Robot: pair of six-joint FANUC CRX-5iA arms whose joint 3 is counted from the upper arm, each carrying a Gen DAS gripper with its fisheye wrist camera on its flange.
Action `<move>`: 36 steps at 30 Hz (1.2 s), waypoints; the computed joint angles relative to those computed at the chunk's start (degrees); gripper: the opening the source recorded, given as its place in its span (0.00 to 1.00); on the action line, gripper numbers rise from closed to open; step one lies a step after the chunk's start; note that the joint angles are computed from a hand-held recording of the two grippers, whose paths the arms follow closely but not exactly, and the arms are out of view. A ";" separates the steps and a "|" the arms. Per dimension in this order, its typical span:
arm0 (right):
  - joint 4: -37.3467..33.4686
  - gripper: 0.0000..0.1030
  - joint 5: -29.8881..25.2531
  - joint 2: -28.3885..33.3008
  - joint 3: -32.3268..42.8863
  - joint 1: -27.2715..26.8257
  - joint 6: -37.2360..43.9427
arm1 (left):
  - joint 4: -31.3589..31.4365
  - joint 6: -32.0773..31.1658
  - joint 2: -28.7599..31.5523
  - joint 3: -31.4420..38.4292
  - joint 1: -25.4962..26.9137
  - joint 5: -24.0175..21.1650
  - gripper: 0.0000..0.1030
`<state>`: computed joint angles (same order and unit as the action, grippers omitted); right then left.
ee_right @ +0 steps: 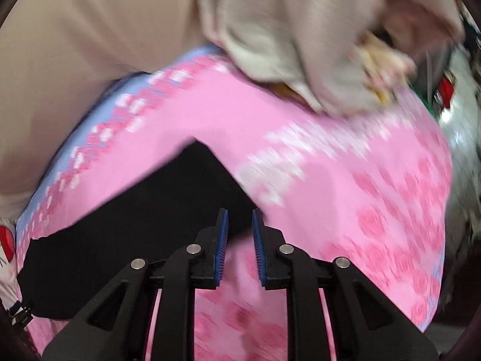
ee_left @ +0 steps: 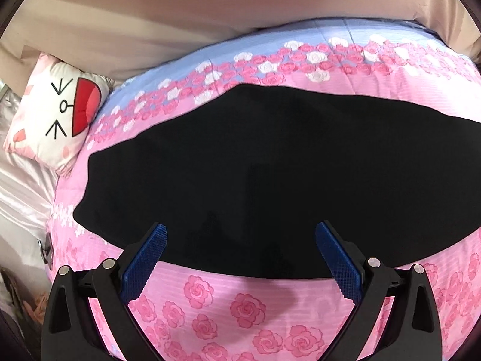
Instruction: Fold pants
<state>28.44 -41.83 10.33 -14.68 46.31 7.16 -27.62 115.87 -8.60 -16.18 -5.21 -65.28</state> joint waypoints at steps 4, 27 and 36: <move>4.28 0.17 4.23 -1.00 -4.42 -0.01 -4.92 | 1.23 -0.11 1.17 1.53 -0.98 -0.17 0.95; 4.33 0.51 20.61 -0.80 -9.87 -3.64 -6.97 | 0.78 3.65 2.25 3.88 -5.62 -2.94 0.95; 4.30 0.21 12.48 2.23 -4.66 -1.90 -4.96 | -0.89 3.33 -0.39 2.24 -4.01 -3.17 0.95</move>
<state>32.74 -29.35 12.56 -19.35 44.41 2.20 -28.50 119.20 -9.00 -13.94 -9.22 -68.44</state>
